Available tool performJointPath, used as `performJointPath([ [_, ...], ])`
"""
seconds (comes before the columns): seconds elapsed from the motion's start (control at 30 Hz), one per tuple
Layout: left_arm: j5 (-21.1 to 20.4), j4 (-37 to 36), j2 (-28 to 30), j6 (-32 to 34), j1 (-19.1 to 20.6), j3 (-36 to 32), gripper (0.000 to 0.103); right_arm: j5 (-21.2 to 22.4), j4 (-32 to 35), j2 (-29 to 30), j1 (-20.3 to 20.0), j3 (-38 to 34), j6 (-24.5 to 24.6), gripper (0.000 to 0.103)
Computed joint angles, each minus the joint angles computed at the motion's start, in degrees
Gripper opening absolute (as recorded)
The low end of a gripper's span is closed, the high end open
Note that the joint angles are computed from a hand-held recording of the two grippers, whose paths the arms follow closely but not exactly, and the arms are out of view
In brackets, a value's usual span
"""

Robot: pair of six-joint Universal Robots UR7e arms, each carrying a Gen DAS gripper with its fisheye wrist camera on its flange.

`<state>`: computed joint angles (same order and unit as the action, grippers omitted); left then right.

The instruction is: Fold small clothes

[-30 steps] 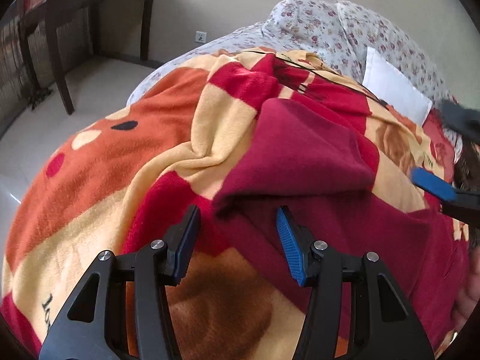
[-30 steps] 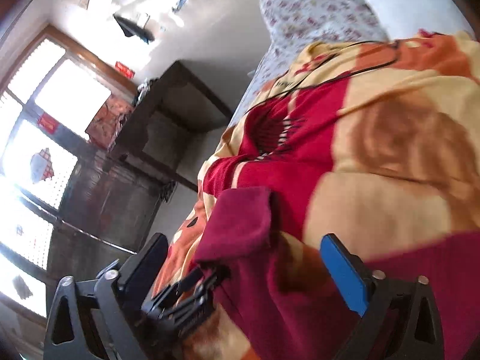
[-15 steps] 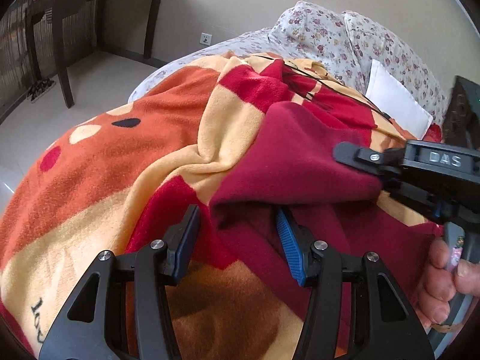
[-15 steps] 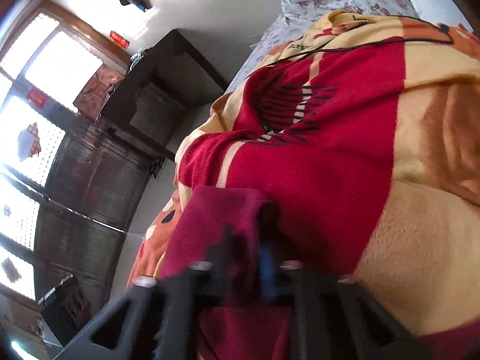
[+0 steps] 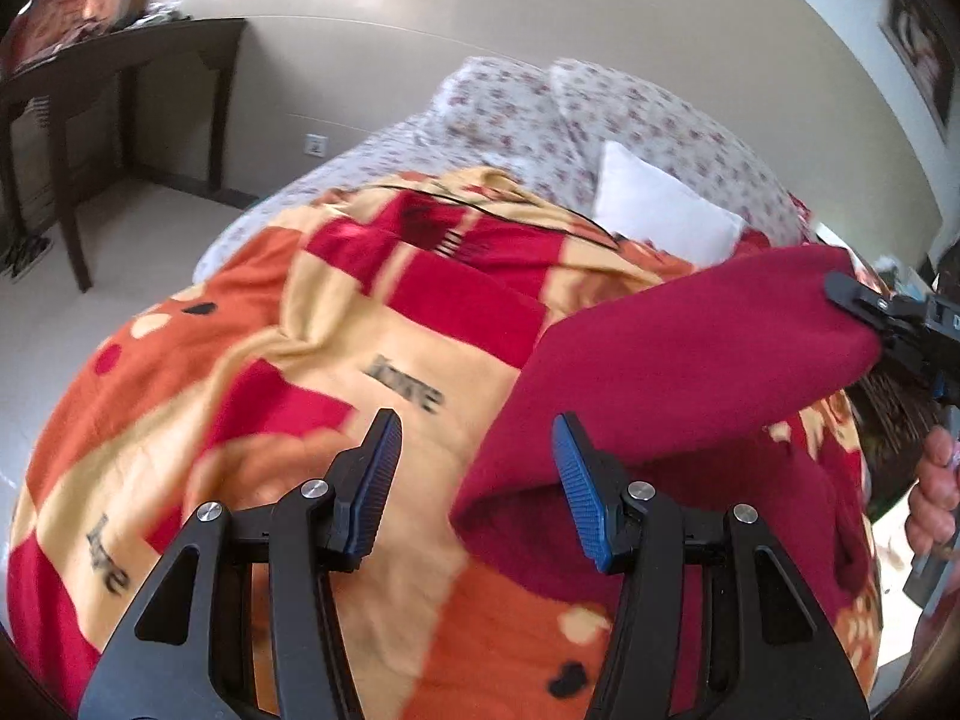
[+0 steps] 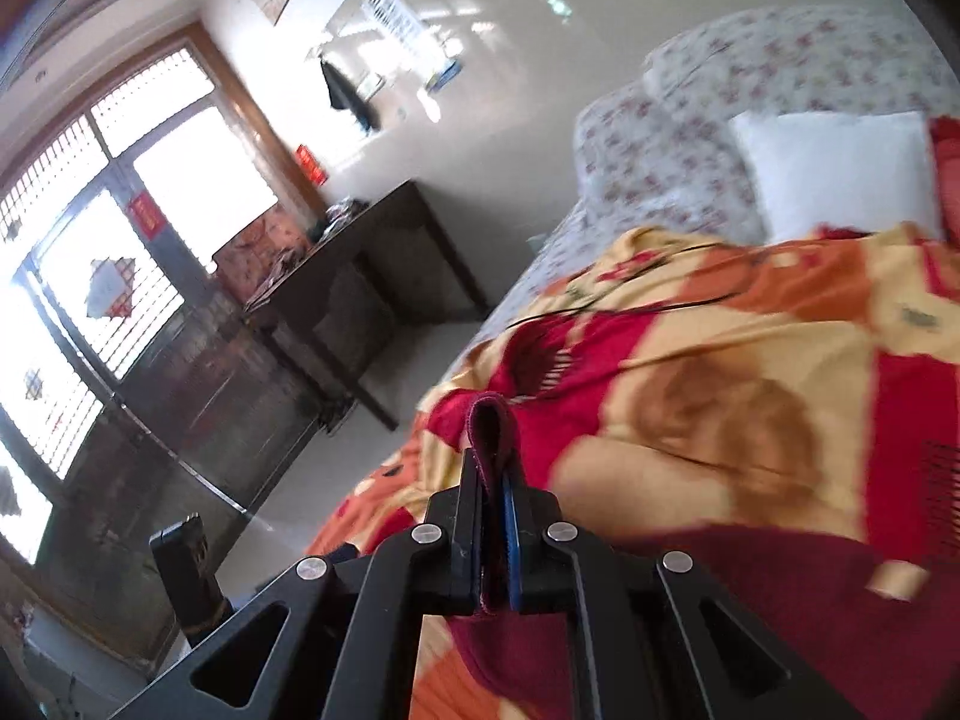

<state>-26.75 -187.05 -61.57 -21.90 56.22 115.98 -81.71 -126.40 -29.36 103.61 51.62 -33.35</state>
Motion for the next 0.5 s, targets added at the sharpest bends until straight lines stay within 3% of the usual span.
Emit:
performJointPath([
  [0.1,-1.21,3.11,1.36,-2.51,-0.76,-0.51,0.052,-3.68,-4.87,-5.58,-2.06,6.15,-1.39,0.005],
  [0.27,-3.4,7.3,3.36,-6.94,-1.23,-1.74,0.052,-7.51,-7.34,-11.79,-7.05,11.24,0.97,0.005],
  [0.5,-5.42,12.23,6.94,-9.31,-1.83,-4.69,0.052,-13.32,-10.32,-15.82,-11.43,15.55,-0.04,0.005],
])
